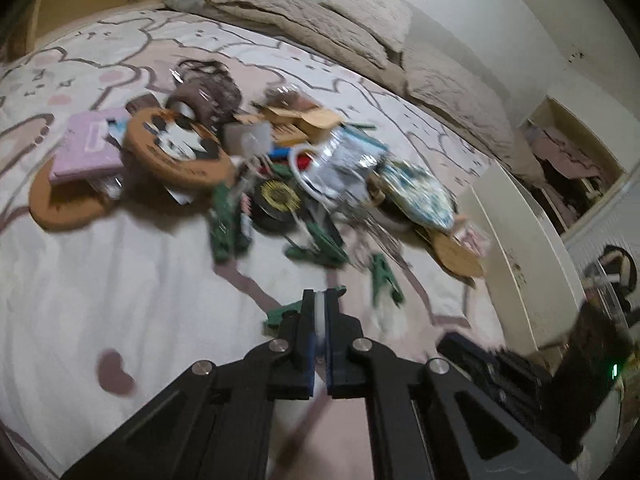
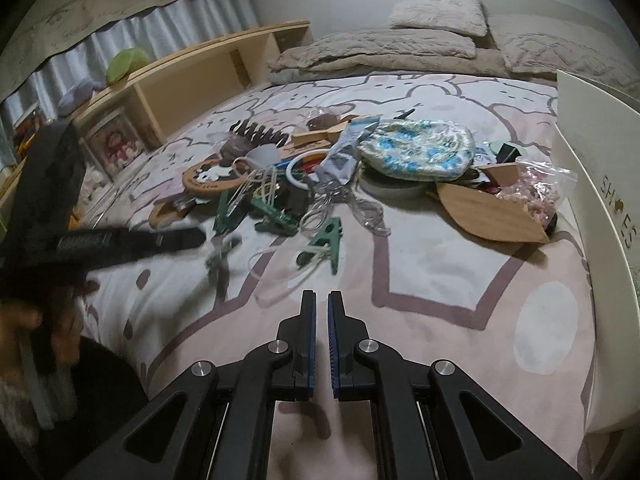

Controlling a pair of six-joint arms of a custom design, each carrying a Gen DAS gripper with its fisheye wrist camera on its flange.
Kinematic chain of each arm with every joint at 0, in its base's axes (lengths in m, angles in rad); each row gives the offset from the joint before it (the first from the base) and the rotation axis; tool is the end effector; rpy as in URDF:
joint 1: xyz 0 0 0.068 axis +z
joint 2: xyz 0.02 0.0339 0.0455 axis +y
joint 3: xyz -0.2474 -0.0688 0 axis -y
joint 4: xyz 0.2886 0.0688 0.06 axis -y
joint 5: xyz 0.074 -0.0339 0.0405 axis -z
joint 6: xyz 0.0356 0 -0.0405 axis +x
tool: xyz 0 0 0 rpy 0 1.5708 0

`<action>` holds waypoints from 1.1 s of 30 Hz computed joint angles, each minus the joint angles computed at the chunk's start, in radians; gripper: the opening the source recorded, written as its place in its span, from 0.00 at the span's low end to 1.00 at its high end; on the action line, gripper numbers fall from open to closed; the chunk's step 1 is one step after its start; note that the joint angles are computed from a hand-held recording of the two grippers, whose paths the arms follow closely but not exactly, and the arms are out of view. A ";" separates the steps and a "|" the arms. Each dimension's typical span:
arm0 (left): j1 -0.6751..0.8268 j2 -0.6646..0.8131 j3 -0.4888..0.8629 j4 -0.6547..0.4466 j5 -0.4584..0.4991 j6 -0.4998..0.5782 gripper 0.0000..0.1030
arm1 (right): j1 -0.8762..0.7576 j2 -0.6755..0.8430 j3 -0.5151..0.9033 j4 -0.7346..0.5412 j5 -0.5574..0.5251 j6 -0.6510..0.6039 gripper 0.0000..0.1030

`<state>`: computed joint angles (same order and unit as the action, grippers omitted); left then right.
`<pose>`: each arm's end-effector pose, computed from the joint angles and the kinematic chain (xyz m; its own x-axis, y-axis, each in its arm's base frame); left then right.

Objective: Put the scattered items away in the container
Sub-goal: 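Lower the right gripper onto a green clothespin with white cord and close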

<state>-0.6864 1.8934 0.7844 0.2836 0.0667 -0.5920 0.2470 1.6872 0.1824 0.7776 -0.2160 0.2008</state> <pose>0.2731 -0.2268 0.0360 -0.8441 -0.0283 -0.5355 0.2366 0.8766 -0.4191 0.2007 0.0585 0.0029 -0.7103 0.0218 -0.7036 -0.2576 0.9221 0.2886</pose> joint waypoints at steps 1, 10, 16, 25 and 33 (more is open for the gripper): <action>-0.015 -0.001 -0.003 0.000 -0.004 -0.002 0.04 | -0.006 0.003 0.006 -0.001 -0.003 0.001 0.05; -0.133 0.007 0.024 -0.071 -0.171 0.048 0.04 | -0.006 0.010 0.106 -0.121 0.014 -0.043 0.06; -0.139 0.024 0.039 -0.113 -0.213 0.021 0.51 | -0.036 0.021 0.155 -0.184 -0.060 -0.050 1.00; -0.144 0.019 0.020 -0.102 -0.196 -0.007 0.77 | 0.001 0.053 0.253 -0.270 0.033 -0.063 1.00; -0.164 0.058 0.064 -0.150 -0.203 0.006 0.81 | 0.039 0.162 0.345 -0.317 0.030 -0.091 0.79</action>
